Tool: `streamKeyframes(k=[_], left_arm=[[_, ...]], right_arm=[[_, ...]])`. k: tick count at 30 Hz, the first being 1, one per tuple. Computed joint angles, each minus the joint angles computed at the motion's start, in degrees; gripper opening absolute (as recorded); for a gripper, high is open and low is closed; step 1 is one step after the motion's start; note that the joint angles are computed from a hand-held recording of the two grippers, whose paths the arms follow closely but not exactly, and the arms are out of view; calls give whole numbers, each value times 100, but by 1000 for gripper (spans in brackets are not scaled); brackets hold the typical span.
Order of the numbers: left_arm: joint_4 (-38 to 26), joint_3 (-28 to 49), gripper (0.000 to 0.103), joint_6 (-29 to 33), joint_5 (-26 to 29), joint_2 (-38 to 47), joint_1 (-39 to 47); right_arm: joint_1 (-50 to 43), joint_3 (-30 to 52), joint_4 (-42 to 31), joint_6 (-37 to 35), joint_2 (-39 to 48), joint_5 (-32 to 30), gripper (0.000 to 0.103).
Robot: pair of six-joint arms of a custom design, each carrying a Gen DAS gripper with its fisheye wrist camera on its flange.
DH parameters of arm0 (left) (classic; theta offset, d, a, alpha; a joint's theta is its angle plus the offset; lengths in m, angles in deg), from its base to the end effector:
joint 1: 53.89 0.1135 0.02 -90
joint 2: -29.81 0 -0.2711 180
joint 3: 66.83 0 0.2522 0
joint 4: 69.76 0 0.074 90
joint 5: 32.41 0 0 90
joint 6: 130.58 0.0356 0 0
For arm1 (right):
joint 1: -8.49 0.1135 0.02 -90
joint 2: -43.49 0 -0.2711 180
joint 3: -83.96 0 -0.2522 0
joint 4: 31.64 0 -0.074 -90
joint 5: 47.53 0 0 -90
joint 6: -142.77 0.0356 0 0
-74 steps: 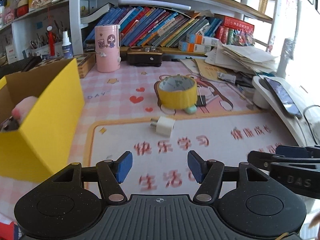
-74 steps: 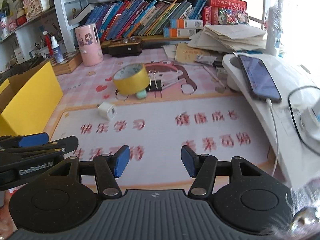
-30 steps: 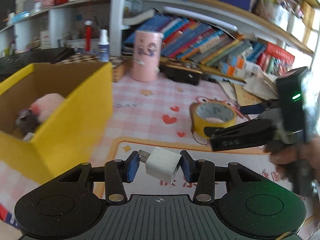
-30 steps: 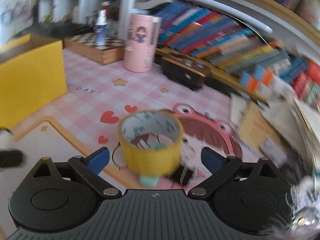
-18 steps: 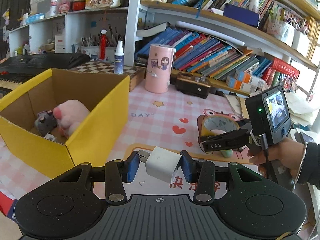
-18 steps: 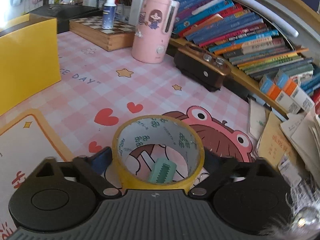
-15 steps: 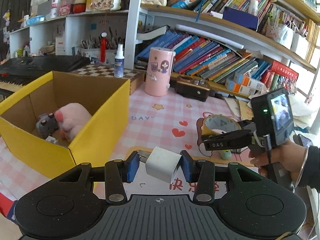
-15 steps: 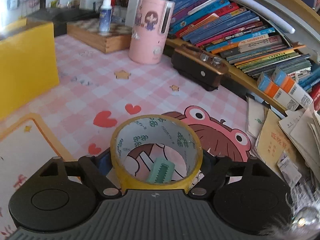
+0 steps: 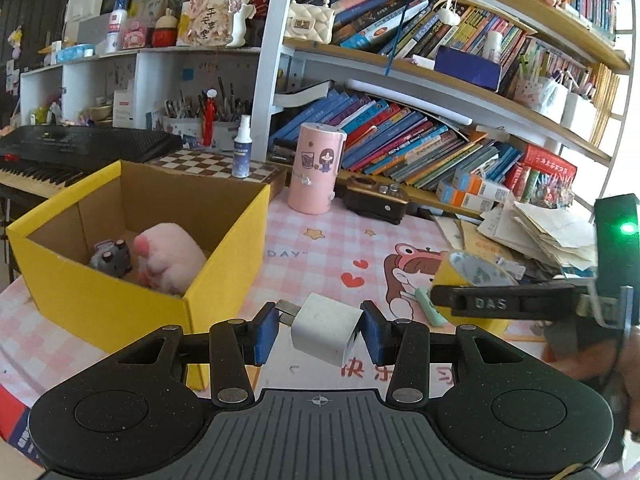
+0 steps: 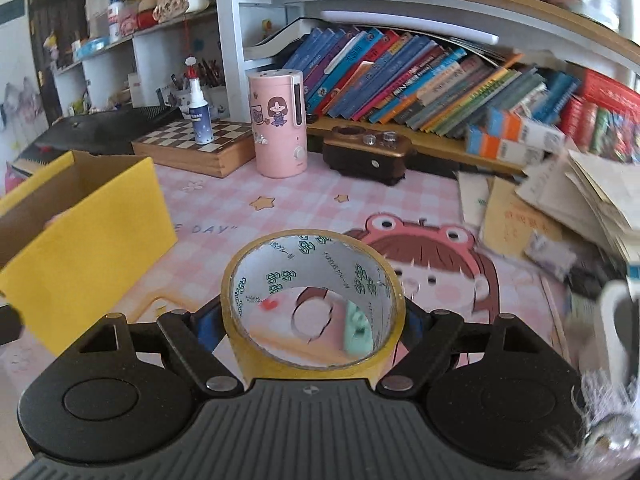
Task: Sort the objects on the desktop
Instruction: 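Carry the plug adapter with the left tool while the right tool carries the tape to the yellow box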
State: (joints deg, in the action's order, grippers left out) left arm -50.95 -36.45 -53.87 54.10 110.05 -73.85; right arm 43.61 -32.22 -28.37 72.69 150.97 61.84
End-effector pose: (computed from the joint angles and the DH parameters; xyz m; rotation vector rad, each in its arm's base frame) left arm 0.2174 -0.0766 0.1314 0.0871 2.1226 -0.2815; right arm 0.3060 0.2008 0.1283 -0.1203 2.2288 0.1384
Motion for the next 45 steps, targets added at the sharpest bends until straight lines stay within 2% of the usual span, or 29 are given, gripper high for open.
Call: streamKeyframes(k=[7, 11, 14, 19, 26, 30, 35, 45], left_arm=[[-201, -527, 43, 557, 884, -710, 740], [-616, -745, 43, 1104, 1600, -1250, 1440], [-1167, -811, 43, 1638, 2304, -1644, 2202], [-2159, -838, 43, 2815, 3572, -2052, 3726], [-3515, -508, 43, 5026, 4938, -1686, 5860], [-4069, -168, 43, 6008, 5287, -1228, 6699], [-4545, 218, 43, 6859, 5554, -700, 7457], [-4642, 746, 43, 7230, 5697, 77, 8091]], right_arm=[[1042, -366, -801, 1280, -649, 901, 81], [1759, -220, -1497, 2306, -699, 1396, 81], [2309, 103, -2129, 3124, -527, 1694, 81], [3132, 885, -3160, 4315, -24, 1957, 81], [3964, 2195, -4347, 5500, 880, 2231, 81], [4213, 2851, -4696, 5794, 1316, 2260, 81], [4355, 3616, -4987, 5783, 1761, 2202, 81], [4375, 4724, -5218, 5282, 2394, 1997, 81]])
